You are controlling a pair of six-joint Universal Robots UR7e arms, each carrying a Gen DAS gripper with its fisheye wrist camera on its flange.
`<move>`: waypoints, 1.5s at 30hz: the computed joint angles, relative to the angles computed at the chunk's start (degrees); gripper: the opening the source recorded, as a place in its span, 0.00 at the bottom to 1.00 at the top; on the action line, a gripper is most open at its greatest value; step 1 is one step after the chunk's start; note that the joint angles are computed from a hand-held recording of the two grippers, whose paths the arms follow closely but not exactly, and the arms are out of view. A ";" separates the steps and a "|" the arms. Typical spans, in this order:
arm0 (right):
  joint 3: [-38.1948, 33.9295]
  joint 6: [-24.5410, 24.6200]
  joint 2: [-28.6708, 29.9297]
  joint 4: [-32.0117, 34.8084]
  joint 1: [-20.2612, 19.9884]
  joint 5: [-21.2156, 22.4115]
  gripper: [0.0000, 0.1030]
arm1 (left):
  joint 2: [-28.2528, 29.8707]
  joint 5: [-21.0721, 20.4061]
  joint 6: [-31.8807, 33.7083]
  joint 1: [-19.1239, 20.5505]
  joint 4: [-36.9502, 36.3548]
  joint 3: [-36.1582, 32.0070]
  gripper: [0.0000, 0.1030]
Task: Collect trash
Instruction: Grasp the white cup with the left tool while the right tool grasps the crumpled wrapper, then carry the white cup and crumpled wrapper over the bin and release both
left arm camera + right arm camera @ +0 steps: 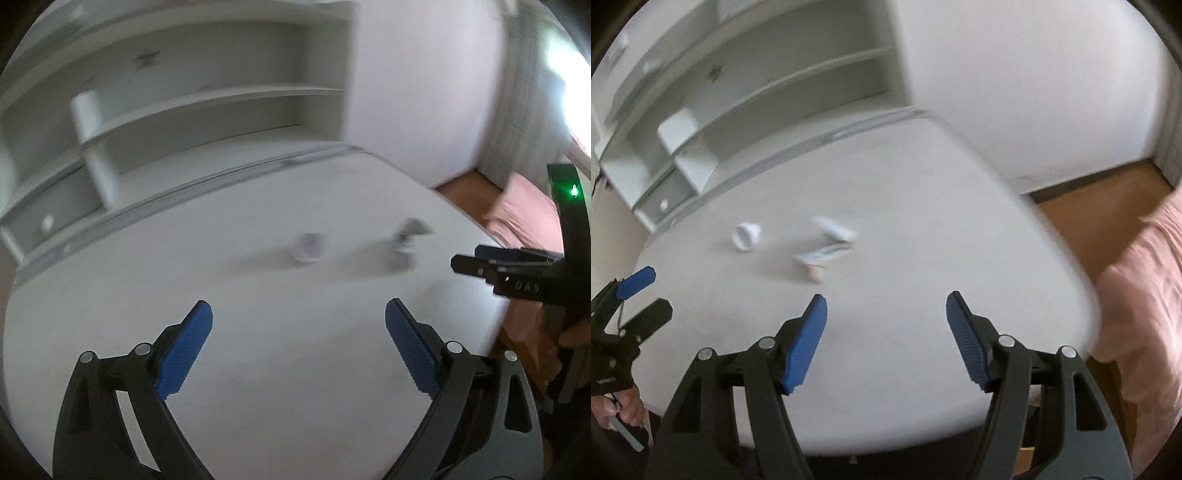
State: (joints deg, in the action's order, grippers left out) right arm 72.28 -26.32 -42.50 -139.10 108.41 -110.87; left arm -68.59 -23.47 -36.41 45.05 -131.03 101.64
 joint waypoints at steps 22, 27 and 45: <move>-5.87 -3.83 6.75 -1.17 1.39 -3.63 0.18 | 9.47 -3.76 5.37 7.33 -2.77 -11.06 0.89; -5.94 -3.69 6.96 -1.39 1.49 -3.49 0.17 | 11.60 -5.63 3.07 8.91 -0.79 -14.03 0.89; 3.92 -0.93 -5.03 -7.59 -4.08 -4.82 0.17 | 18.67 -7.44 7.74 5.59 -2.64 -18.91 0.32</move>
State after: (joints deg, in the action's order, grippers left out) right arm 76.20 -27.25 -47.52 -146.69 104.33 -115.68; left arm -49.92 -30.90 -28.67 50.64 -133.67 82.73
